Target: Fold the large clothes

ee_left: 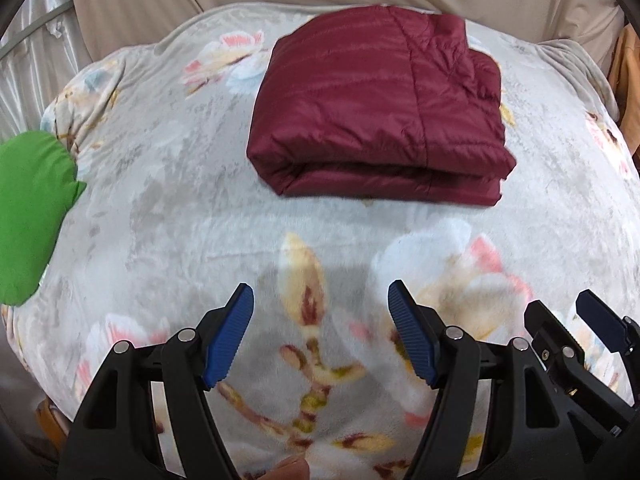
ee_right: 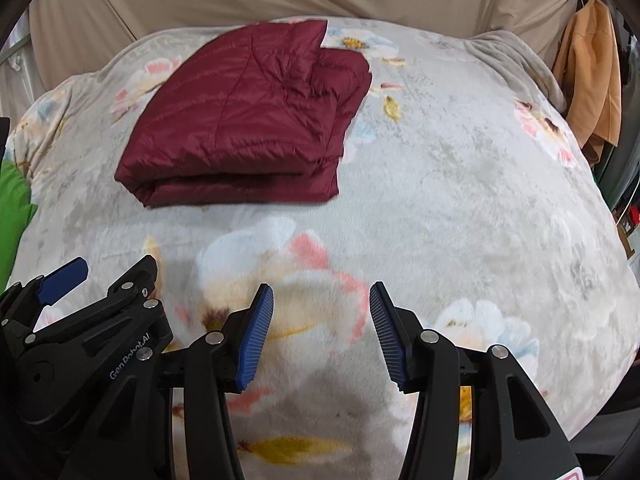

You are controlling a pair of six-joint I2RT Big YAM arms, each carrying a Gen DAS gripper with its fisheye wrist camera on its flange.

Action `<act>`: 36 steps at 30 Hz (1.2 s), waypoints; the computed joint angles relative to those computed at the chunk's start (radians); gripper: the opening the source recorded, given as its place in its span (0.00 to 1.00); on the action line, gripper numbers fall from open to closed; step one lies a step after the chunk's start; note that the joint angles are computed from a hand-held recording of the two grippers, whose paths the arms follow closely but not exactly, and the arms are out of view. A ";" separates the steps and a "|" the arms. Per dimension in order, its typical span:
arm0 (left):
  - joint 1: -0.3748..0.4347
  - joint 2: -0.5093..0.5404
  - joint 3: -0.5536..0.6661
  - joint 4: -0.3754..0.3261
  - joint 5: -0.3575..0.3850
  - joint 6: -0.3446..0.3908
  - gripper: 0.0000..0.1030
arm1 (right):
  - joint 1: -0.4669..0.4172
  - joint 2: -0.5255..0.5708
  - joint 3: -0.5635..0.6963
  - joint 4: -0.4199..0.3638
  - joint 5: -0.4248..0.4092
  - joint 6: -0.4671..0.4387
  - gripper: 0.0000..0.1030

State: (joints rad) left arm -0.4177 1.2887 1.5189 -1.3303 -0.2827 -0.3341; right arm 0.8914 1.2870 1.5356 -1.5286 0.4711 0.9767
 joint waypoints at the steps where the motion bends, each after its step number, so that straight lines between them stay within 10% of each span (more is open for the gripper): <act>1: 0.003 0.000 -0.003 -0.001 0.003 0.000 0.65 | -0.004 -0.001 -0.004 0.004 -0.007 -0.005 0.48; 36: 0.050 0.032 -0.053 0.056 0.011 0.004 0.65 | -0.028 0.066 -0.024 0.065 -0.026 -0.017 0.49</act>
State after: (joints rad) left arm -0.3676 1.3207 1.4661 -1.2741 -0.2713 -0.3306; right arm 0.8638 1.3528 1.5117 -1.4638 0.4449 0.9596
